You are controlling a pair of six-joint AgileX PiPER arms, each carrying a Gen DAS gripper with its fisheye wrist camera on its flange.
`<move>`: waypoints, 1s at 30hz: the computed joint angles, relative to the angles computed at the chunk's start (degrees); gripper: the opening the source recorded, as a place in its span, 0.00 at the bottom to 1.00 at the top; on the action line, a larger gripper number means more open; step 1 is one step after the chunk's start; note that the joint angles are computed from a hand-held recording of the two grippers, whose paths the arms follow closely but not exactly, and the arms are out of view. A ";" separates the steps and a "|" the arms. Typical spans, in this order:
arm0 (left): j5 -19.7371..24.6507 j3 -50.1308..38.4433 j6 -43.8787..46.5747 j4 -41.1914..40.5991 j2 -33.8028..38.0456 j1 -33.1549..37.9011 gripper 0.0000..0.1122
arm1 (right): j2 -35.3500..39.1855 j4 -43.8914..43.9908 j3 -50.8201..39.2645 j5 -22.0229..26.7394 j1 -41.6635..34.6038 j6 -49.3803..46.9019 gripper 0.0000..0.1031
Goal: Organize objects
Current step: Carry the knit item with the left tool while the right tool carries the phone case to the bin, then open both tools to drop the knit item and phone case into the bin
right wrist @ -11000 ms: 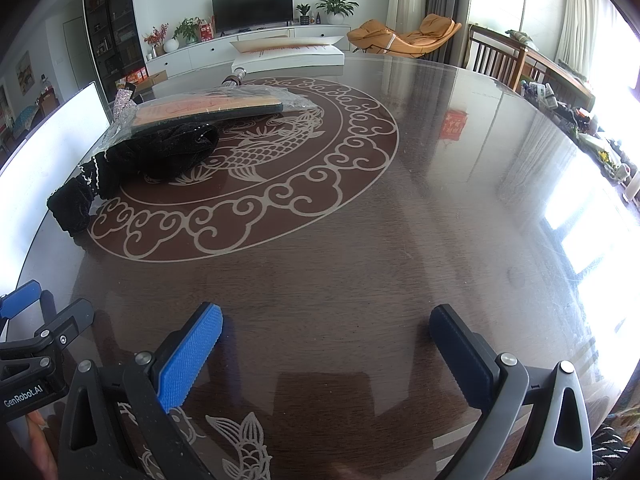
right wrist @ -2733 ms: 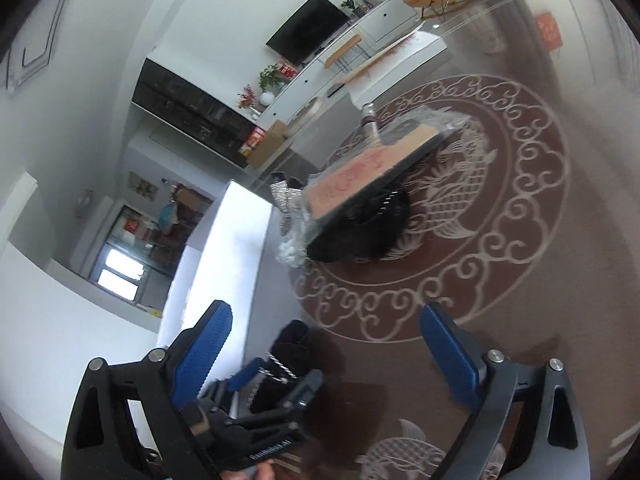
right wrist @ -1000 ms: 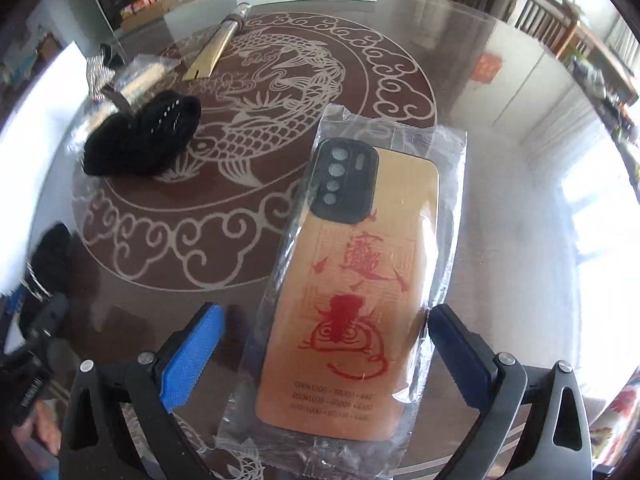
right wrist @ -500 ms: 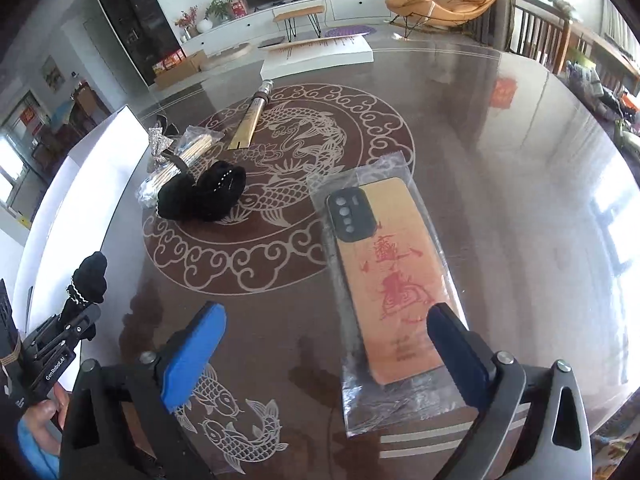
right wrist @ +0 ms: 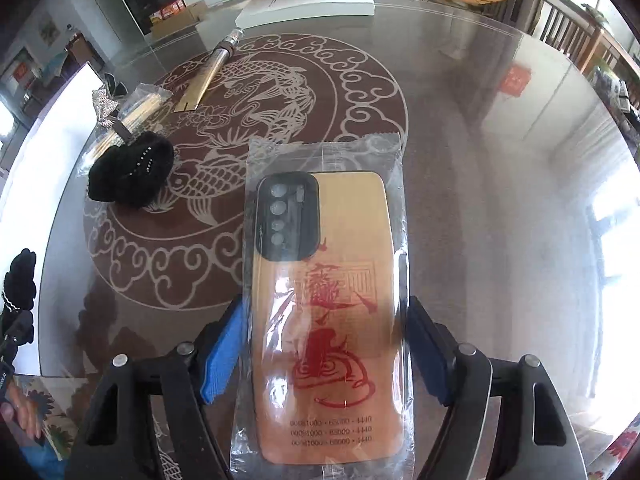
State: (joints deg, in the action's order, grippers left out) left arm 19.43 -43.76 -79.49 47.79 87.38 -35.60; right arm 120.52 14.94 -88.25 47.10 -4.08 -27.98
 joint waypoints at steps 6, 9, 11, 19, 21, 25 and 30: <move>4.42 2.54 13.43 -10.80 -14.81 4.94 0.23 | -12.36 11.28 7.37 0.74 3.04 -5.00 0.73; 9.97 3.10 21.05 -14.85 -21.29 12.25 0.23 | -17.17 15.09 6.37 1.97 11.35 -3.45 0.73; 11.76 3.83 26.47 -17.41 -23.52 19.61 0.23 | -17.37 19.50 2.99 3.30 18.06 -2.37 0.74; 16.35 5.07 30.83 -13.48 -17.97 40.67 0.30 | 1.05 18.46 -26.57 5.50 44.23 10.15 0.74; 16.49 6.00 29.91 -12.80 -17.79 42.70 0.48 | 6.17 16.17 -32.39 5.91 47.55 11.93 0.76; 16.23 9.33 22.18 -6.28 -20.94 42.09 0.81 | 11.88 12.95 -36.81 7.85 50.25 14.64 0.87; 17.34 9.31 20.94 -4.53 -20.68 39.67 0.81 | 3.74 13.76 -20.68 -2.49 49.14 9.00 0.91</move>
